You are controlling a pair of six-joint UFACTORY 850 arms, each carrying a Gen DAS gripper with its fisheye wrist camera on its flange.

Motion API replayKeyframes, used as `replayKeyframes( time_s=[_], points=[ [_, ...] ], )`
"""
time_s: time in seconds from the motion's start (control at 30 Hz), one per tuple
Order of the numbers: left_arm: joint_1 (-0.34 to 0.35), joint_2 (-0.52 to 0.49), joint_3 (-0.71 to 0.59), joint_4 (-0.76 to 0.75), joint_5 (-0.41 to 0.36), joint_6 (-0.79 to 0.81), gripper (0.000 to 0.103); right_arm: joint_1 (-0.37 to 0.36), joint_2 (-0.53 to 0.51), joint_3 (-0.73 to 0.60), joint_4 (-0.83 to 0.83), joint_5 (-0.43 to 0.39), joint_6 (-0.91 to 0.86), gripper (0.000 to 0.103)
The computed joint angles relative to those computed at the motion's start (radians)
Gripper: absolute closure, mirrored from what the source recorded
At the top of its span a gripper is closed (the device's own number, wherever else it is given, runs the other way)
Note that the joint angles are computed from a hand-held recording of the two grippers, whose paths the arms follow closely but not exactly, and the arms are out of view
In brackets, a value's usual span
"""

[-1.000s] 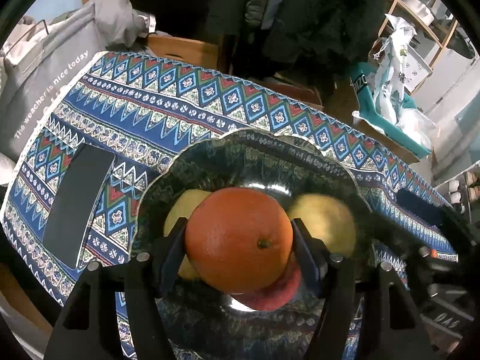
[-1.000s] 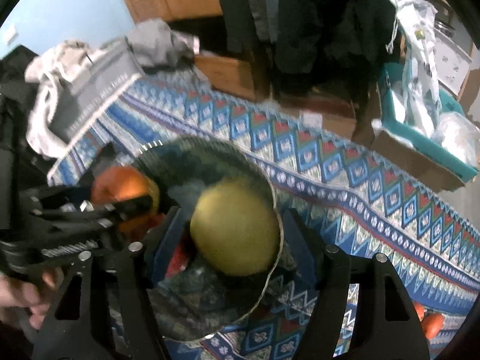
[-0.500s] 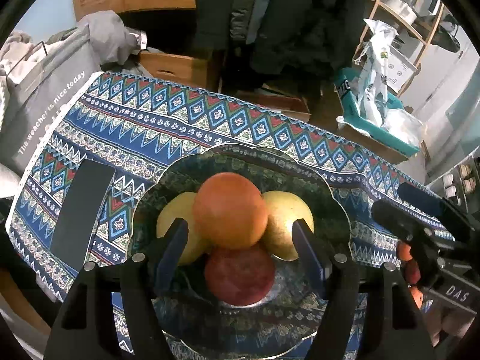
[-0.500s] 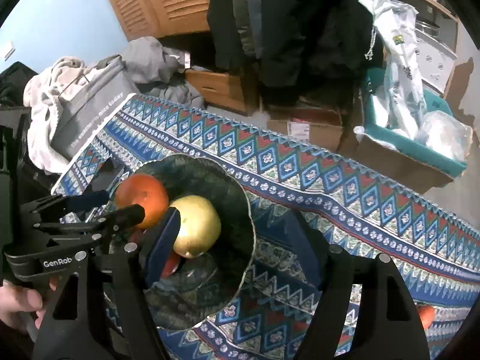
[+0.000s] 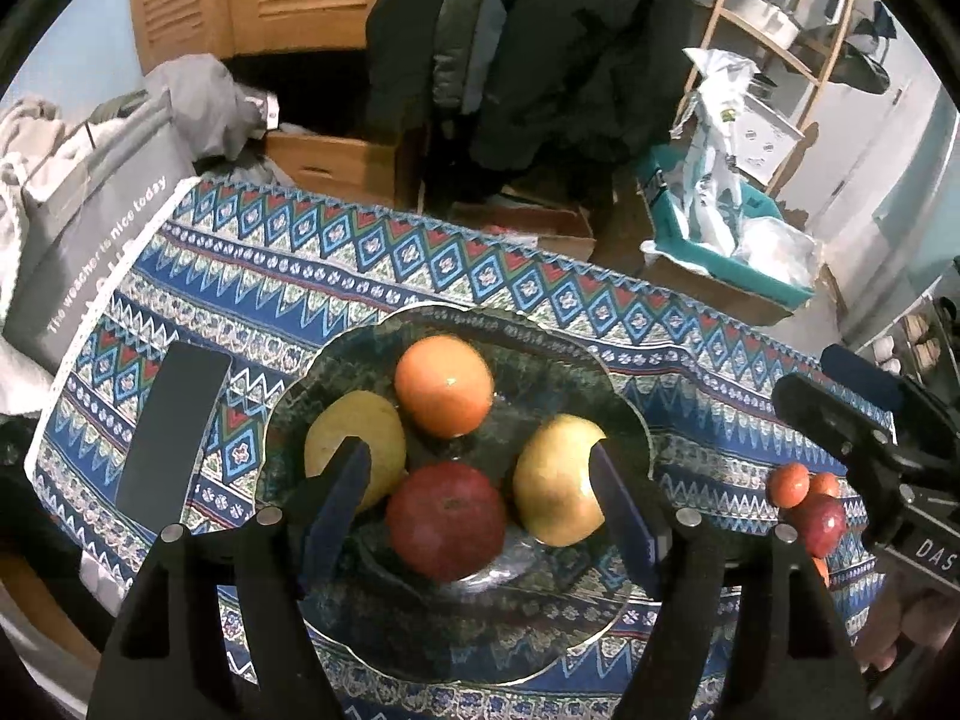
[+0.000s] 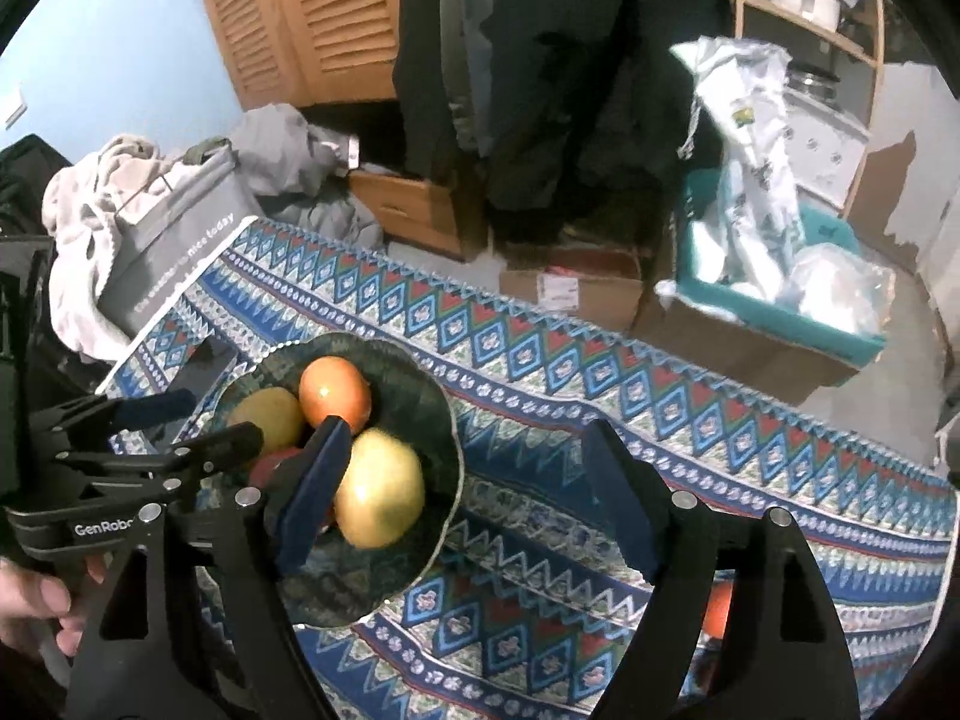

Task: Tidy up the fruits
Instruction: 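Move both tools away from the bowl toward the remaining fruit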

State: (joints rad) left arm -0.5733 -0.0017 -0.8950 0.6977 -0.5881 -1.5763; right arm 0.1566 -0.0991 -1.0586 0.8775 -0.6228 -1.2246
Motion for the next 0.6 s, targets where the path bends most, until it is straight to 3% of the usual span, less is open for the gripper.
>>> replayKeyframes(
  time_s=[0.2, 0.6],
  points=[
    [-0.04, 0.0, -0.03, 0.043, -0.042, -0.014, 0.021, -0.025, 0.044, 0.018, -0.008, 0.027, -0.007, 0.023],
    [-0.106, -0.057, -0.115, 0.039, -0.059, 0.051, 0.02, -0.115, 0.102, 0.037, -0.05, 0.03, 0.023, 0.019]
  ],
)
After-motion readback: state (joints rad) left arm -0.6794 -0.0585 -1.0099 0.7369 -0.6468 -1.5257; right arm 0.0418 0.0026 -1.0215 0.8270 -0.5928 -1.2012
